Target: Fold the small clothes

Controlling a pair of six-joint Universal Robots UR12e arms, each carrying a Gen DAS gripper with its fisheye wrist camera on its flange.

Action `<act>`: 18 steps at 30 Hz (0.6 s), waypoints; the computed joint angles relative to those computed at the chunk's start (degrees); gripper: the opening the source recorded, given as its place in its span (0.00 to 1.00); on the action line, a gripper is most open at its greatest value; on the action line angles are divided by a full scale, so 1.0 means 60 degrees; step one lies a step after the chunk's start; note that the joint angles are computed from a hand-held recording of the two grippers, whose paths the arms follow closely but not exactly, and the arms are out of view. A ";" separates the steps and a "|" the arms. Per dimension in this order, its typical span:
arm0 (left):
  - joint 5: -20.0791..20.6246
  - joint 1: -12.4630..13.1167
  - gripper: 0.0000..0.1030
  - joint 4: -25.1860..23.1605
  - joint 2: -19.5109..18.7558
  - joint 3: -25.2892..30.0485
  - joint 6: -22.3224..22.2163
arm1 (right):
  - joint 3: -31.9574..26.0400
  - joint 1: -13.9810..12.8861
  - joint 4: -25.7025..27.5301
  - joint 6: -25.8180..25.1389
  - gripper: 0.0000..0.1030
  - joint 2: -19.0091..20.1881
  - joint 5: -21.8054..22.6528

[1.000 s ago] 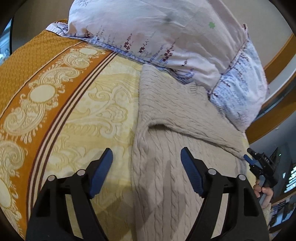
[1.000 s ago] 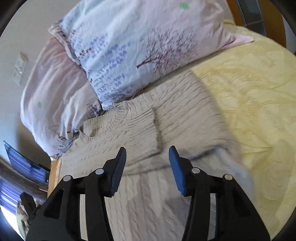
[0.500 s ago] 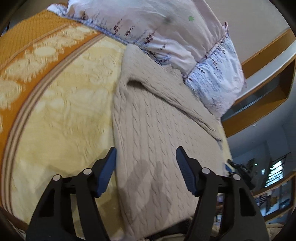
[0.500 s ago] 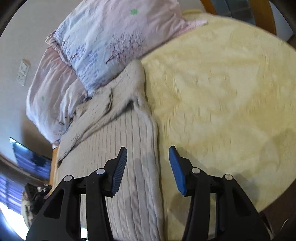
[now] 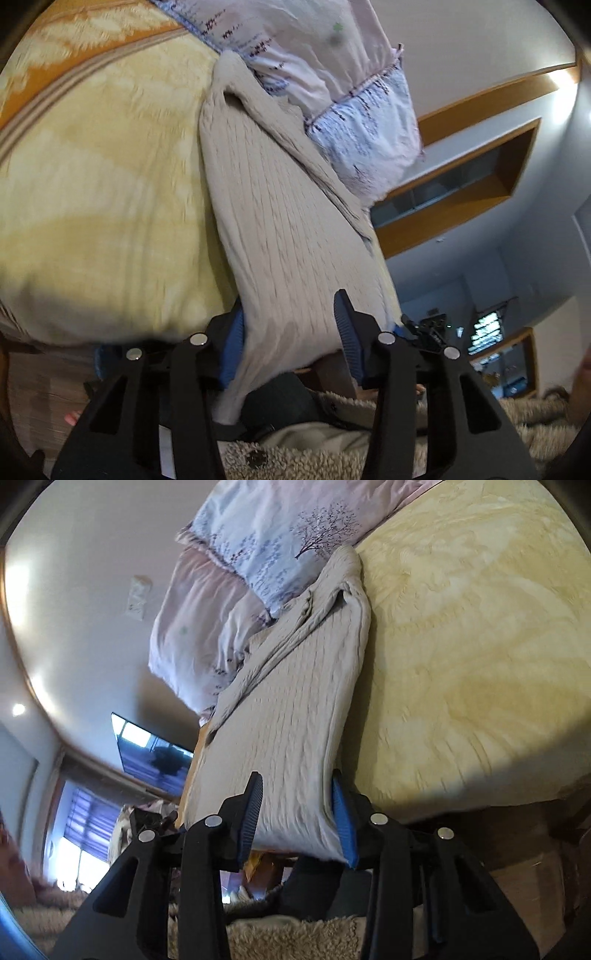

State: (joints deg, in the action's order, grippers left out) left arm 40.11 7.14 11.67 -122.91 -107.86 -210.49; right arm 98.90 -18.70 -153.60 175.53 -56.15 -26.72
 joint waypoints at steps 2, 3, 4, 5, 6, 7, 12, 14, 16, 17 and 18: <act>-0.0215 0.0037 0.44 0.0503 -0.0047 -0.0206 -0.0100 | 0.0170 -0.0077 0.0479 -0.0551 0.39 -0.0106 -0.0072; -0.0265 0.0037 0.44 0.0557 -0.0063 -0.0261 -0.0072 | 0.0208 -0.0083 0.0811 -0.0838 0.39 -0.0131 -0.0178; -0.0267 0.0031 0.44 0.0540 -0.0060 -0.0309 0.0017 | 0.0230 -0.0085 0.0888 -0.0908 0.39 -0.0119 -0.0261; -0.0230 0.0007 0.44 0.0385 -0.0044 -0.0343 0.0183 | 0.0217 -0.0081 0.1018 -0.0982 0.39 -0.0079 -0.0316; -0.0212 -0.0022 0.45 0.0160 -0.0038 -0.0330 0.0361 | 0.0194 -0.0066 0.1079 -0.0978 0.39 -0.0025 -0.0373; -0.0151 -0.0055 0.44 -0.0015 -0.0025 -0.0317 0.0504 | 0.0144 -0.0045 0.1165 -0.0983 0.39 0.0060 -0.0377; 0.0432 -0.0285 0.45 -0.1049 0.0006 -0.0184 0.1375 | 0.0013 0.0081 0.1366 -0.1318 0.39 0.0278 -0.0404; 0.0549 -0.0326 0.44 -0.1298 0.0010 -0.0157 0.1595 | -0.0023 0.0116 0.1466 -0.1571 0.39 0.0315 -0.0319; 0.0666 -0.0382 0.44 -0.1501 0.0012 -0.0114 0.1826 | -0.0033 0.0142 0.1596 -0.1817 0.39 0.0317 -0.0246; 0.0723 -0.0400 0.42 -0.1572 0.0017 -0.0109 0.1920 | -0.0016 0.0145 0.1691 -0.2011 0.34 0.0294 -0.0188; 0.0742 -0.0412 0.40 -0.1623 0.0022 -0.0107 0.1999 | 0.0007 0.0146 0.1921 -0.2365 0.22 0.0243 -0.0116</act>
